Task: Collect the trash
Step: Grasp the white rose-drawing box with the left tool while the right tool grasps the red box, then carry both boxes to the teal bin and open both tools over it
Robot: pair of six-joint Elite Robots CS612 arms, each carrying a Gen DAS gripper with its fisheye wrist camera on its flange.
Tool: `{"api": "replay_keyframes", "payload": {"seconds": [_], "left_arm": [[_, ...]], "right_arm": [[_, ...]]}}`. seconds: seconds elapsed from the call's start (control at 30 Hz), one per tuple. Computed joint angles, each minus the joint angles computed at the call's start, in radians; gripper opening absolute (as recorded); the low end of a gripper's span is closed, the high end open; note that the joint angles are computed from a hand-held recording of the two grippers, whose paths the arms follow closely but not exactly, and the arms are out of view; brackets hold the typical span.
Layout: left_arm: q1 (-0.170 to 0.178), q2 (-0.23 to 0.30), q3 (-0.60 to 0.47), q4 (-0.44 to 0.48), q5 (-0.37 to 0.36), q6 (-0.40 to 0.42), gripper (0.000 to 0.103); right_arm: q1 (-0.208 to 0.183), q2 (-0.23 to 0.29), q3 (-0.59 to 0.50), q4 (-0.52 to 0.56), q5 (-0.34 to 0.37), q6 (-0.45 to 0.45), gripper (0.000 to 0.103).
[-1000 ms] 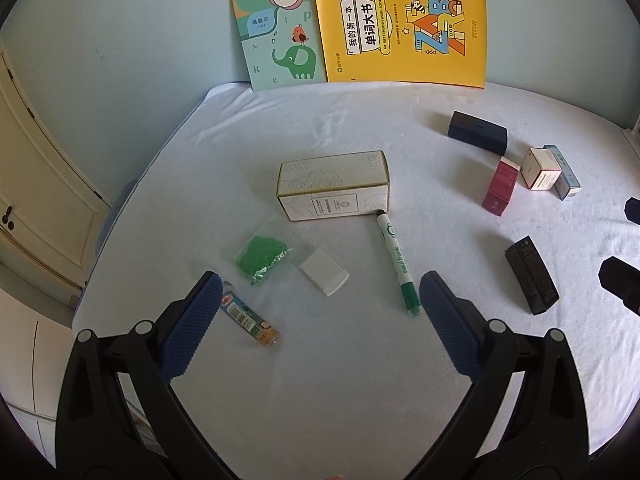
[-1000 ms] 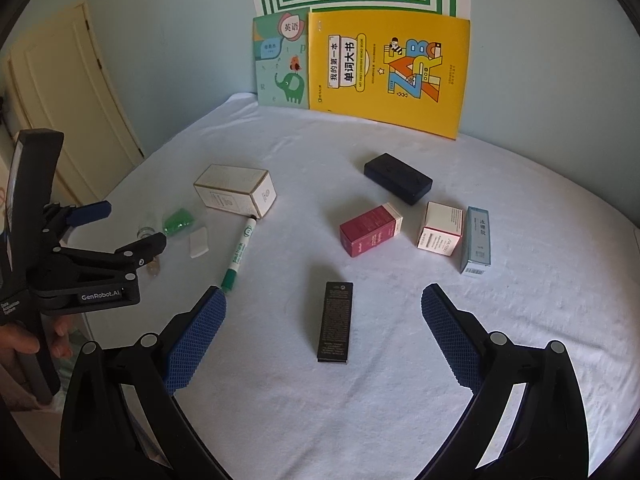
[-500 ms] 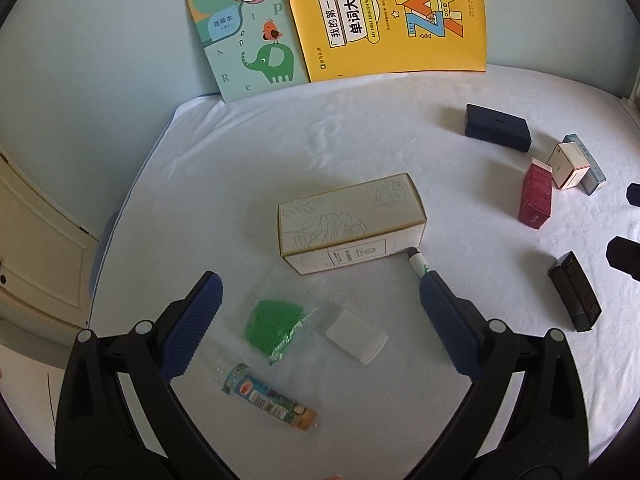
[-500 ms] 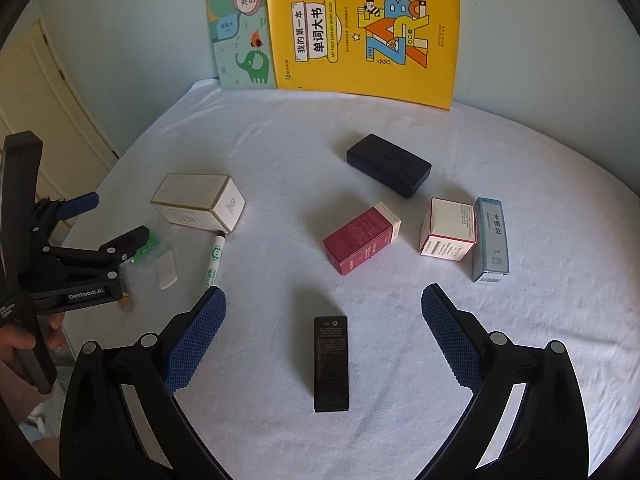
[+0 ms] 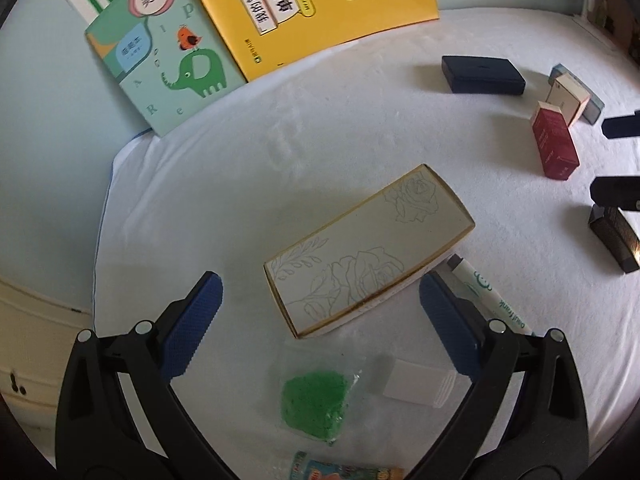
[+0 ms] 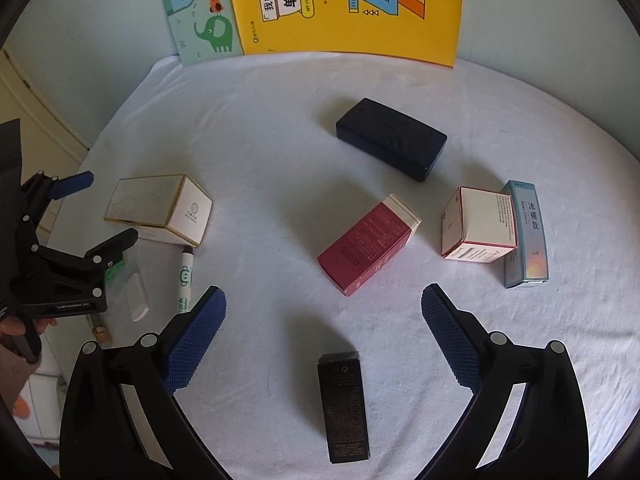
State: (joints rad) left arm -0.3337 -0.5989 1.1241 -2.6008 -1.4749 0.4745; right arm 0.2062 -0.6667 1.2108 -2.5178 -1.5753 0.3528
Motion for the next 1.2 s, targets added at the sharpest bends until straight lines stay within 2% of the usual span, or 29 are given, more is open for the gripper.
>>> {"api": "replay_keyframes", "payload": {"seconds": [0.13,0.23,0.33,0.43,0.47,0.5,0.57,0.63,0.67,0.73,0.8,0.97,1.1,1.2], "left_arm": [[0.001,0.025,-0.027,-0.018,-0.028,0.158,0.097],[0.002,0.044,-0.056,0.003,-0.061,0.243,0.097],[0.002,0.064,-0.089,0.045,-0.093,0.28,0.097],[0.003,0.078,-0.112,0.068,-0.126,0.279,0.096],[0.004,0.083,-0.122,0.081,-0.138,0.274,0.094],[0.005,0.086,-0.129,0.093,-0.149,0.269,0.086],[0.005,0.09,-0.138,0.112,-0.149,0.252,0.069],[0.007,0.093,-0.143,0.11,-0.144,0.228,0.063],[0.009,0.092,-0.143,0.113,-0.145,0.211,0.06],[0.014,0.088,-0.149,0.136,-0.157,0.16,0.053],[0.02,0.083,-0.156,0.162,-0.161,0.098,0.047],[0.024,0.044,-0.105,0.136,-0.105,-0.042,0.047],[0.031,-0.004,-0.044,0.125,-0.098,-0.162,0.047],[0.029,-0.05,0.028,0.087,-0.064,-0.227,0.047]], "right_arm": [[-0.001,0.023,-0.039,0.058,0.0,0.045,0.097],[-0.003,0.04,-0.066,0.092,0.006,0.087,0.097],[-0.006,0.059,-0.097,0.129,0.006,0.125,0.097],[-0.008,0.074,-0.123,0.155,-0.006,0.156,0.096],[-0.009,0.078,-0.128,0.16,-0.007,0.161,0.096],[-0.009,0.081,-0.135,0.17,-0.017,0.165,0.095],[-0.011,0.088,-0.145,0.182,-0.017,0.166,0.085],[-0.006,0.092,-0.155,0.195,-0.048,0.15,0.062],[-0.004,0.093,-0.16,0.205,-0.063,0.14,0.057],[-0.009,0.086,-0.146,0.188,-0.046,0.133,0.04],[-0.009,0.079,-0.135,0.175,-0.048,0.12,0.029],[-0.005,0.046,-0.073,0.082,-0.04,0.071,0.028],[0.0,0.015,-0.02,-0.008,-0.018,0.041,0.029],[0.004,-0.017,0.033,-0.081,0.003,0.013,0.029]]}}
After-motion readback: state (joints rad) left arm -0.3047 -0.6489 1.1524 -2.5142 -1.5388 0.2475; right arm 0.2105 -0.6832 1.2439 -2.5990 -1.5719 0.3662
